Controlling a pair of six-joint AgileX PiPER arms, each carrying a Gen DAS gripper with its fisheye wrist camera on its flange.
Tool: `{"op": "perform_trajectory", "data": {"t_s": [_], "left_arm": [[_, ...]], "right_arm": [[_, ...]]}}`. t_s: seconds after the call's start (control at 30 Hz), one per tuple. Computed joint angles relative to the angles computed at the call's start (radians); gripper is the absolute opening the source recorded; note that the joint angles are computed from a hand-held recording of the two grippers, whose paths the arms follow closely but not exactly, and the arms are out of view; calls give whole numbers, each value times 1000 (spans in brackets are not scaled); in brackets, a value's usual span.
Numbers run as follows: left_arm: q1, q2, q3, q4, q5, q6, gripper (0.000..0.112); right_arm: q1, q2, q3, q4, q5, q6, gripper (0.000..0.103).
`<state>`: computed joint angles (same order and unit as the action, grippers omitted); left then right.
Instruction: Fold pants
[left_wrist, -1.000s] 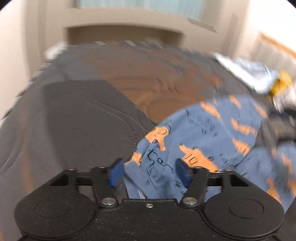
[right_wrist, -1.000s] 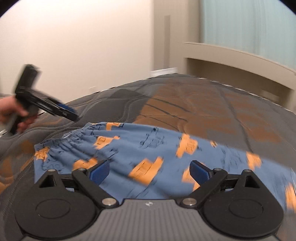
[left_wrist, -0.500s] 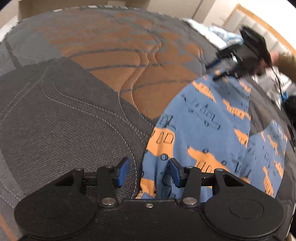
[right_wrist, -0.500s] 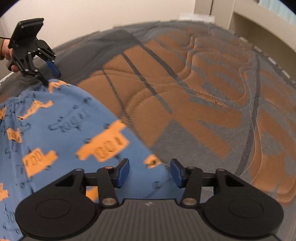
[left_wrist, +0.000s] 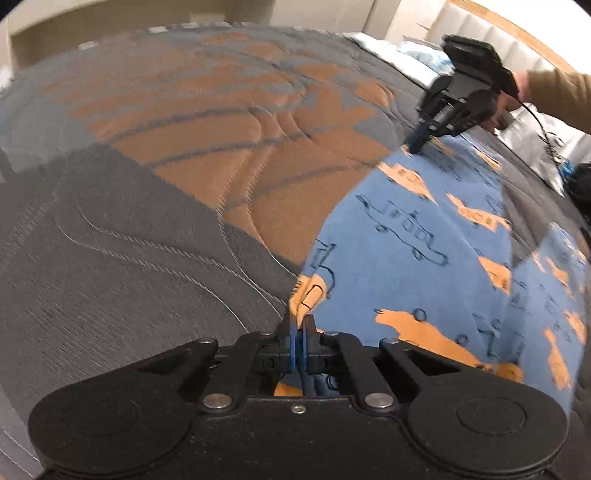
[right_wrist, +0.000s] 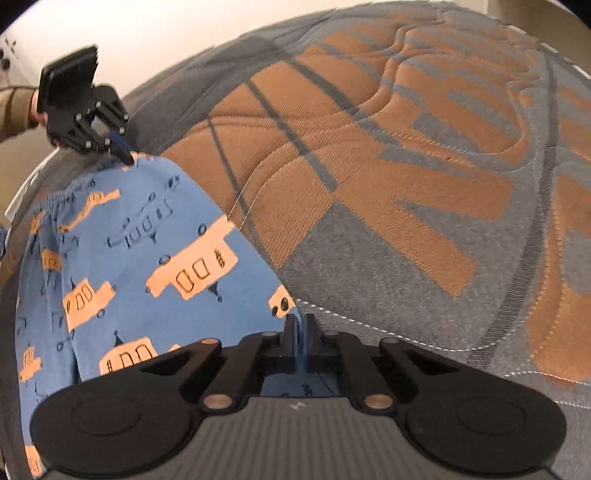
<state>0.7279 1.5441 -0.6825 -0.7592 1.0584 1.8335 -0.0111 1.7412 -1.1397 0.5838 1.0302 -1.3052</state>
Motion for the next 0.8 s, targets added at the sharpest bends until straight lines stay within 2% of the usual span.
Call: {"op": "perform_trajectory", "data": {"t_s": [0.07,0.13,0.17,0.2,0.23,0.3,0.33,0.37,0.5,0.63,0.7,0.73,0.77,0.8], "left_arm": [[22,-17,11,-55,-28,11,2],[17,-8,5,-49,-43,-25,4],[2,-14,16,-35,-65,-37,12],[-10,-32,33,-30,-88,-40,15],[-16,-49,41,-26,-93,-44,18],[-21,-54,12,3,-55,-86,38],[-21,-43,-10,14,-26,-98,51],[-25,-32,-29,19,-8,-105,58],[-97,22,-69,54,-27,-147,59],[-130,79,-112,56,-9,-190,61],[-137,85,-111,47,-15,-178,58],[-135,77,-101,36,-29,-152,33],[-128,73,-102,31,-28,-136,4],[-116,88,-119,34,13,-158,4]], "right_arm": [[-16,-27,22,37,-28,-19,2],[-18,-41,45,58,-61,-22,2],[5,-40,59,37,-101,14,3],[16,-39,67,17,-120,36,3],[6,-41,72,30,-106,17,7],[-30,-49,62,55,-68,3,20],[-53,-57,52,59,-45,-9,38],[-64,-60,47,54,-38,-23,46],[-46,-37,12,-23,-19,7,46],[-1,-24,38,-33,-75,5,42],[9,-33,59,-34,-92,-13,30],[12,-37,66,-31,-93,-18,2],[13,-52,83,-25,-106,-24,0],[6,-78,108,-6,-116,-46,0]]}}
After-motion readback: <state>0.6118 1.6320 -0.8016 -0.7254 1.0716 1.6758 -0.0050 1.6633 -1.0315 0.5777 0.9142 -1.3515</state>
